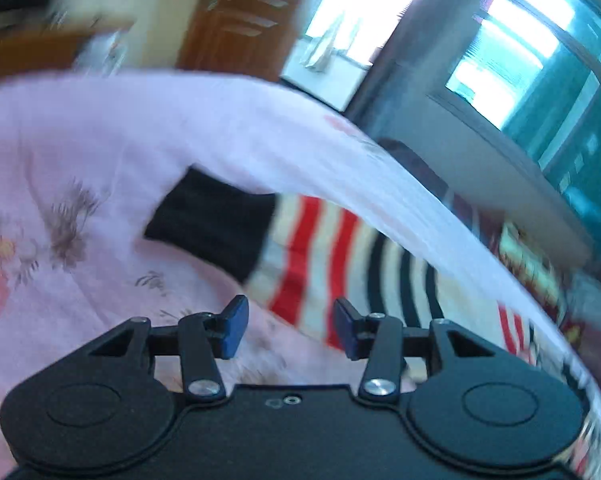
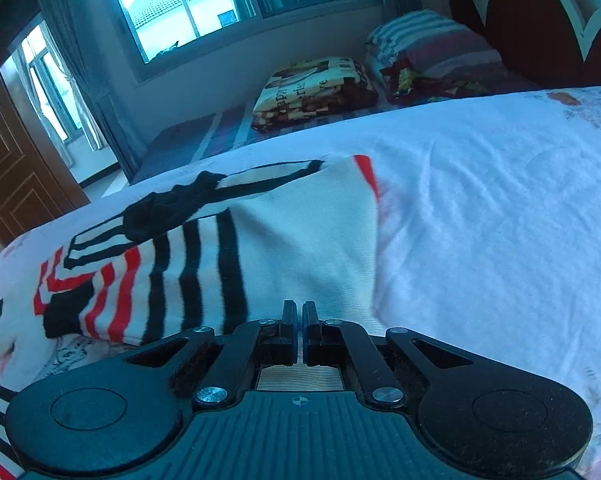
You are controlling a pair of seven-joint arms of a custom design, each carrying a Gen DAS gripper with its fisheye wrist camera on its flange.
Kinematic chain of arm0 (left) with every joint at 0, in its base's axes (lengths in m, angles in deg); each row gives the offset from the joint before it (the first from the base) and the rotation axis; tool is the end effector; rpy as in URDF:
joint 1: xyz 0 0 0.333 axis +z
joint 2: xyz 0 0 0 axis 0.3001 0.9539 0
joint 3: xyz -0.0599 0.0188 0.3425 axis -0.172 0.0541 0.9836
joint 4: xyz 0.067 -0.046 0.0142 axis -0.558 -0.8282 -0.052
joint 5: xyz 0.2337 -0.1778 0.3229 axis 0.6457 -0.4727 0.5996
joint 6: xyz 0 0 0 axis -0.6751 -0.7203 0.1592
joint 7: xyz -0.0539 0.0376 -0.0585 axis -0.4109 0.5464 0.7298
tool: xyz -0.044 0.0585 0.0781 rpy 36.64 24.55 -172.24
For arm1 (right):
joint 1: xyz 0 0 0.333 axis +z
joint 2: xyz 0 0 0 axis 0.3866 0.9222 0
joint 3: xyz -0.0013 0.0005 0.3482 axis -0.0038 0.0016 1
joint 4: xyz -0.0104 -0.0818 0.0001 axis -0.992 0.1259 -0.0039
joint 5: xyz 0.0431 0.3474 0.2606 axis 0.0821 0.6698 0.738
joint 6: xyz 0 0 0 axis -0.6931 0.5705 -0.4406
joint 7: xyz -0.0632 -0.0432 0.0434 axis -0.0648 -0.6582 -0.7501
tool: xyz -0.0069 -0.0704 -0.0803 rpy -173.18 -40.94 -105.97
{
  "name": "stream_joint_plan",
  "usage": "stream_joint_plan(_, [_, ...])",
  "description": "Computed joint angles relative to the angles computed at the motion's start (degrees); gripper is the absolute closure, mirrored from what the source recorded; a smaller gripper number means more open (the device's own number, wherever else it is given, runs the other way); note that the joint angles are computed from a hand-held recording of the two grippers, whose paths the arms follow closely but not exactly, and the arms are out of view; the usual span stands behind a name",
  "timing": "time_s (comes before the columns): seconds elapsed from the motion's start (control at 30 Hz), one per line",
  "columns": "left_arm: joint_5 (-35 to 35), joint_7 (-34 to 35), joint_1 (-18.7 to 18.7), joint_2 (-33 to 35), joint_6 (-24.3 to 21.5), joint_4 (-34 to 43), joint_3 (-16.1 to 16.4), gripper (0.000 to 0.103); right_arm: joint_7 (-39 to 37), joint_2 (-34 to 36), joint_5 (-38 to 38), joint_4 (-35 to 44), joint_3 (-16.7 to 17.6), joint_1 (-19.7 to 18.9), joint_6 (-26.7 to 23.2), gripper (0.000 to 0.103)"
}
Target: Fold small clothes
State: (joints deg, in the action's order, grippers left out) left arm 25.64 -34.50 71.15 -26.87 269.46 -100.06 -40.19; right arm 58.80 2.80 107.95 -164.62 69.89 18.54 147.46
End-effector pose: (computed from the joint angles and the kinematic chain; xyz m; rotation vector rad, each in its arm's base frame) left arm 0.4168 -0.0226 0.3734 -2.3507 0.5180 -0.8456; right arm 0.6040 -0.1056 0.4259 -1.6863 1.5519 -0.2488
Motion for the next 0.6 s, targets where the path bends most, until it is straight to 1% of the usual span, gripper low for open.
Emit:
stream_joint_plan(0.03, [-1.1, -1.7, 1.7, 0.6, 3.1, -1.0, -0.6, 0.06, 0.1, -0.2, 0.0, -0.1, 0.2, 0.2, -0.2, 0.103])
stream_joint_plan(0.07, [-3.1, -3.5, 4.4, 0.2, 6.1, -1.6, -3.1, 0.06, 0.0, -0.5, 0.0, -0.2, 0.3, 0.3, -0.4, 0.103])
stream_joint_plan(0.1, [-5.0, -4.6, 6.5, 0.3, 8.8, -2.2, -4.8, 0.06, -0.3, -0.8, 0.2, -0.5, 0.4, 0.6, -0.5, 0.103])
stream_joint_plan(0.2, [-9.9, -6.3, 11.1, 0.8, 13.5, -2.2, -9.7, 0.06, -0.9, -1.4, 0.7, -0.8, 0.3, 1.1, -0.4, 0.103])
stream_joint_plan(0.27, [-13.2, -5.0, 13.6, 2.1, 16.2, -2.2, -11.7, 0.062, -0.3, -1.2, 0.7, -0.6, 0.1, 1.1, -0.3, 0.103])
stream_joint_plan(0.3, [-12.9, -5.8, 15.1, 2.4, 17.4, -2.1, -12.5, 0.064, 0.6, -0.9, 0.4, -0.3, 0.0, 1.1, 0.0, 0.103])
stream_joint_plan(0.33, [-12.3, -3.2, 14.7, 3.8, 15.6, -1.2, -11.3, 0.091, 2.1, -0.4, -0.6, 0.1, 0.0, 1.1, 0.2, 0.103])
stream_joint_plan(0.37, [-7.7, 0.0, 13.6, 5.2, 10.7, 0.2, -8.3, 0.098, 3.6, 0.2, -1.8, 0.7, 0.0, 1.2, 0.9, 0.103])
stream_joint_plan(0.4, [-7.1, 5.0, 12.5, 4.5, 6.7, 1.8, -7.3, 0.099, 5.0, 1.0, -3.0, 1.1, 0.3, 1.3, 2.4, 0.103])
stream_joint_plan(0.43, [-5.9, 7.4, 12.2, 3.7, 5.1, 3.1, -7.3, 0.099, 6.7, 1.6, -4.5, 1.6, 0.5, 1.4, 3.6, 0.103])
stream_joint_plan(0.5, [-4.8, 9.8, 10.7, 2.0, 6.3, 4.4, -7.7, 0.099, 9.7, 2.4, -6.8, 2.3, 0.8, 1.3, 4.3, 0.103])
stream_joint_plan(0.57, [-2.8, 13.9, 10.8, 2.7, 7.6, 8.0, -9.6, 0.099, 8.8, 2.1, -5.7, 2.2, 1.2, 0.8, 4.4, 0.103])
stream_joint_plan(0.6, [-2.2, 15.7, 11.8, 3.9, 8.6, 10.2, -11.6, 0.099, 8.3, 1.8, -5.3, 1.8, 1.4, 0.7, 4.4, 0.103])
